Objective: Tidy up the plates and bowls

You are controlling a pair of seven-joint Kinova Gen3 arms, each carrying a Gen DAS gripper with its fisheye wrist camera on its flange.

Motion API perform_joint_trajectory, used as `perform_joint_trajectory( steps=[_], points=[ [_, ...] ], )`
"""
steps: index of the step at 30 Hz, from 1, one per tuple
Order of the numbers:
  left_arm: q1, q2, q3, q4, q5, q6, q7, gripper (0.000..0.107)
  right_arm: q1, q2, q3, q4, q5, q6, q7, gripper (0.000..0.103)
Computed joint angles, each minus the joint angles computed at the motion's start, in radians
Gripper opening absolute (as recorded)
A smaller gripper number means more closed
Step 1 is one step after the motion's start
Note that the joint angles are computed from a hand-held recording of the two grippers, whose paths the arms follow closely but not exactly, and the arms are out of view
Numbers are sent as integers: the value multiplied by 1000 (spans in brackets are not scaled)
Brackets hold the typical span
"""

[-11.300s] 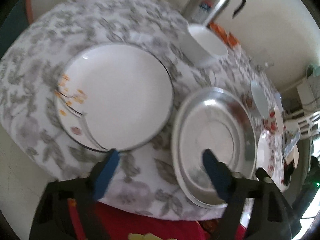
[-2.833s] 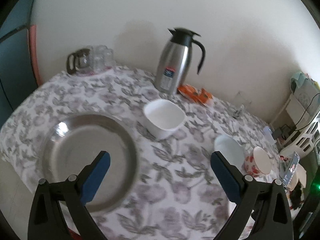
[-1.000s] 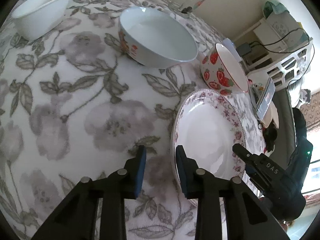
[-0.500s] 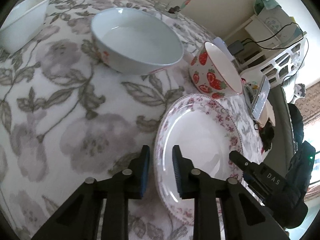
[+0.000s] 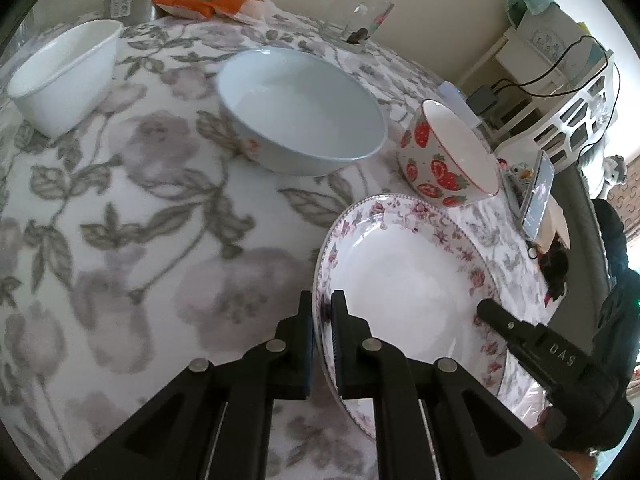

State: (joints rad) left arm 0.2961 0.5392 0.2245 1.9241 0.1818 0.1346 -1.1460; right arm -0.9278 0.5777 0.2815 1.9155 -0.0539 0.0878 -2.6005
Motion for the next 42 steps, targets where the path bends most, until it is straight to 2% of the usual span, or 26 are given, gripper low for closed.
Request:
perform_joint_trajectory(
  steps=[2,6,9,13,15,18,20,25,27,33,42],
  points=[
    [-19,-10,9,16,7,5,2,8,7,1,-16,-7,10,-11,15,13],
    [-84,-30,43,60,28,-14,2,8,22,9,-53,-35,20,-5,55,12],
    [-118,-39,57,85,38,-27,3,8,86,15,-134,-48,18,-13,91,12],
    [-180,-28,106,106,51,-46,3,7,131,29,-186,-69,2,7,121,12],
    [-199,-18,128,112,53,-68,3,7,160,33,-216,-59,-12,-16,126,12],
    [-196,-9,126,110,45,-87,11,8,222,34,-280,-40,-34,-53,148,12],
    [-225,4,157,113,36,-104,15,9,253,37,-312,-35,-48,-63,164,12],
    [-361,57,297,144,-2,-183,44,13,306,48,-373,-28,-81,-89,190,12],
    [-378,61,312,153,-27,-194,64,13,308,46,-374,-22,-90,-95,199,12],
    [-356,52,287,149,-79,-186,106,12,299,45,-363,-22,-111,-93,217,12],
    [-137,0,67,59,-51,-45,86,11,250,44,-312,-53,-114,-51,221,12]
  ],
)
